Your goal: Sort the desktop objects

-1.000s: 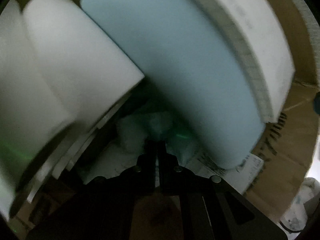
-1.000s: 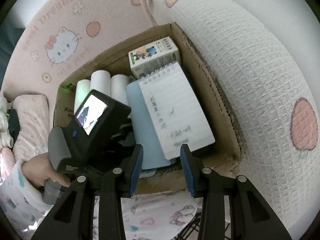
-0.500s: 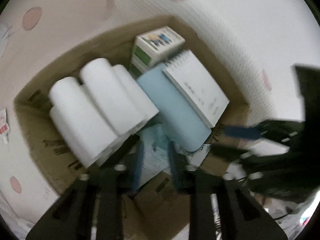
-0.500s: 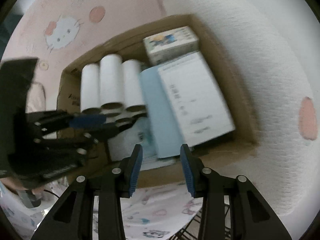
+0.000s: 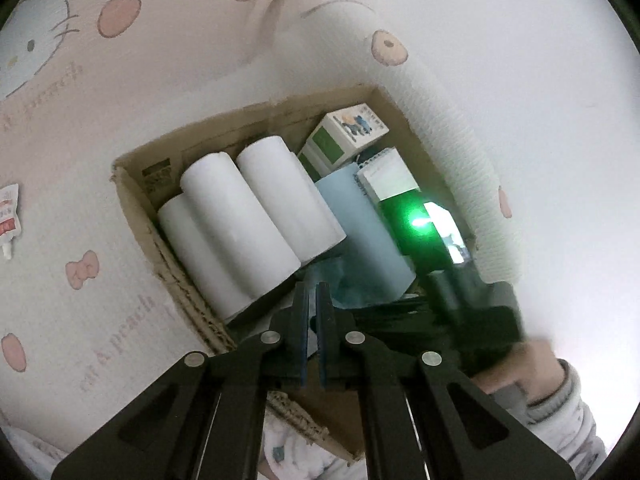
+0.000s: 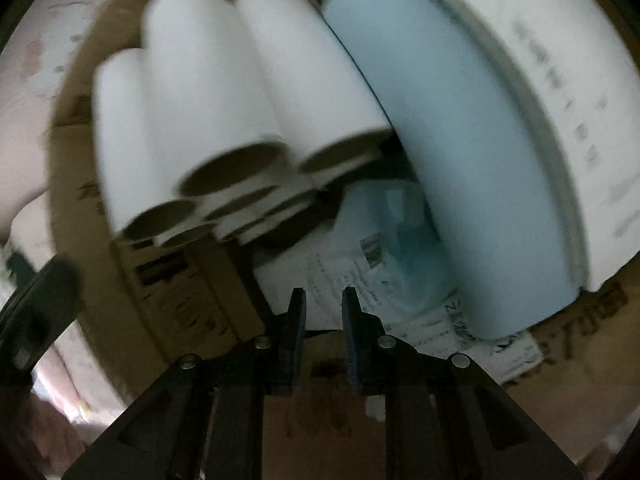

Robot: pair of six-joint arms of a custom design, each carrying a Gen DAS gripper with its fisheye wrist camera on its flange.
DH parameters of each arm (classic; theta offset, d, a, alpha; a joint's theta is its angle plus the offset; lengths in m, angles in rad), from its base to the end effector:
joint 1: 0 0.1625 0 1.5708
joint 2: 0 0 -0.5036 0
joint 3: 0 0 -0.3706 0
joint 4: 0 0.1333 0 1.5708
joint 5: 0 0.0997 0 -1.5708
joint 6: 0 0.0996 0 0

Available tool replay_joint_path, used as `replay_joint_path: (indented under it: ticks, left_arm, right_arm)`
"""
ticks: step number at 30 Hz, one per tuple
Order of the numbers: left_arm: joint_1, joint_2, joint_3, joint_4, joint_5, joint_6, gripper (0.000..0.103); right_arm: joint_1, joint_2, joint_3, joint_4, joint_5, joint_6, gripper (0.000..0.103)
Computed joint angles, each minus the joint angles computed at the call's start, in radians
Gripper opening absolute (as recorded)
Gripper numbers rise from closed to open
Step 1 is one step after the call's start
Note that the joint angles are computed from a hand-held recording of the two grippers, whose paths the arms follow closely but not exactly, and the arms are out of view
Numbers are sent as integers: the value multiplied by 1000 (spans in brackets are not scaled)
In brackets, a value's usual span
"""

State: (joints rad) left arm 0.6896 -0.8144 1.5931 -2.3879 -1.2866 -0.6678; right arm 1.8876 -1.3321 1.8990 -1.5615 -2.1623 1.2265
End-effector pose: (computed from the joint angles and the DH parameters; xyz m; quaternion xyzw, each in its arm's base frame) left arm -0.4473 -0.5778 0.1768 0.1027 0.9844 -0.1126 0.0879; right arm 0.2204 -0.4226 0.3292 -0.3285 -0.8603 0.0001 0.3898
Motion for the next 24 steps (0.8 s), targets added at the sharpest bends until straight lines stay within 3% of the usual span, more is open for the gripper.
replay_joint_path:
  ticks: [3, 11, 17, 24]
  left_arm:
    - [4, -17, 23, -45, -7, 16, 4]
    - [0, -59, 52, -65, 24, 47, 4]
    - [-7, -80, 56, -52, 50, 67, 4]
    - [-28, -66, 29, -6, 82, 51, 4]
  right_arm:
    - [-16, 36, -22, 106, -17, 89, 15]
    - [-22, 138, -101, 294, -9, 169, 15]
    - [-40, 108, -65, 238, 3, 192, 15]
    - [2, 105, -61, 228, 11, 171, 15]
